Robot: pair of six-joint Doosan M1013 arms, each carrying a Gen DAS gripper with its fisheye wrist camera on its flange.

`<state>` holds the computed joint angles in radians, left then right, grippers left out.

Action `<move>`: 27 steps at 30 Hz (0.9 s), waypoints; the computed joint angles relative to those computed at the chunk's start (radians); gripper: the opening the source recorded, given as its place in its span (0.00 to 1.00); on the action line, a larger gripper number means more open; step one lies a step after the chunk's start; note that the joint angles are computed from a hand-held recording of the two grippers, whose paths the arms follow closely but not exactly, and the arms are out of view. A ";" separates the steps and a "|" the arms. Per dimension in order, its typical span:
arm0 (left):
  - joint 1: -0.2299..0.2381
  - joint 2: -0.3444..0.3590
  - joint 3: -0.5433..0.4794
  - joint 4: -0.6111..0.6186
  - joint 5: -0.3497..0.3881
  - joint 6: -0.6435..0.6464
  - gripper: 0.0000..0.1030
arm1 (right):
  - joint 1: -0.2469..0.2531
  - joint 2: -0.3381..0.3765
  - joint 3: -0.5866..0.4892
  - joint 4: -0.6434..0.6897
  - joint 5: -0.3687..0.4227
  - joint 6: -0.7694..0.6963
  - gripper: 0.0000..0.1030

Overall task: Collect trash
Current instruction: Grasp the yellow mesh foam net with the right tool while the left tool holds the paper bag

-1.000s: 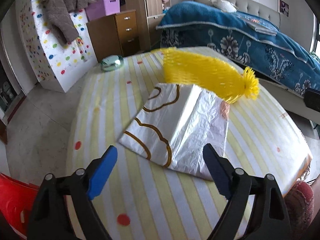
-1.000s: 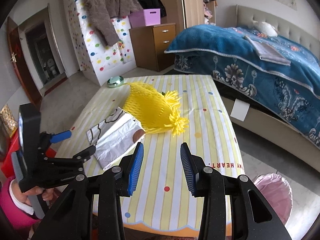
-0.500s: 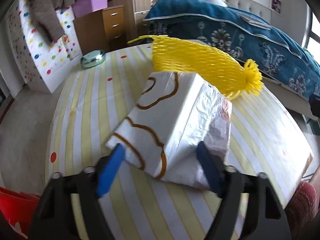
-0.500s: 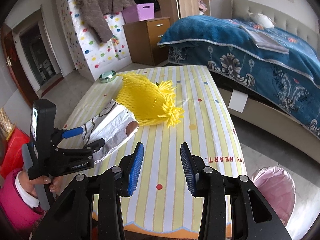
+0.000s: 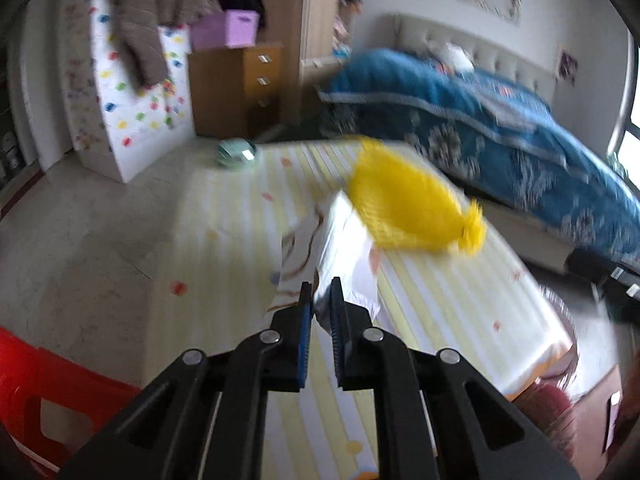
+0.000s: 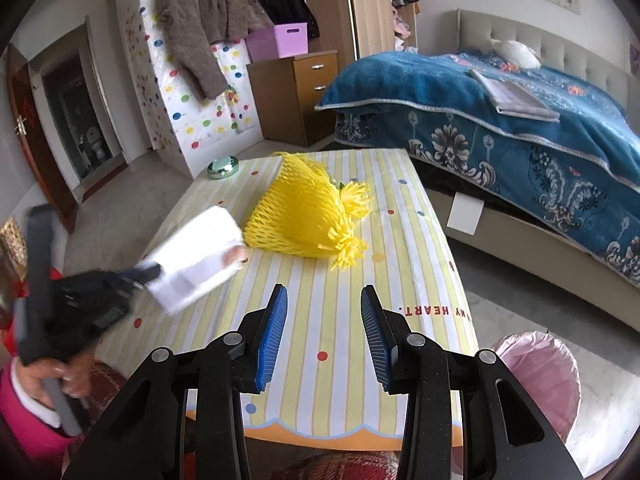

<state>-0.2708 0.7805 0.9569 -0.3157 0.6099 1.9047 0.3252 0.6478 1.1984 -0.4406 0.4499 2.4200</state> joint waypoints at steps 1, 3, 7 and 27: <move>0.002 -0.012 0.014 0.002 -0.023 -0.009 0.07 | 0.000 0.001 -0.002 0.004 0.000 -0.007 0.41; 0.006 -0.029 0.032 -0.004 -0.060 -0.015 0.06 | 0.000 0.005 -0.010 0.021 0.004 -0.034 0.48; 0.009 -0.034 0.036 -0.027 -0.094 0.002 0.05 | -0.003 0.018 -0.035 0.043 0.023 -0.069 0.54; 0.002 0.040 -0.043 0.045 -0.037 -0.071 0.05 | -0.027 0.124 -0.184 0.171 0.081 -0.219 0.53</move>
<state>-0.2688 0.8201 0.9141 -0.2710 0.5730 1.8336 0.2981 0.7721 1.0140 -0.2694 0.5306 2.2015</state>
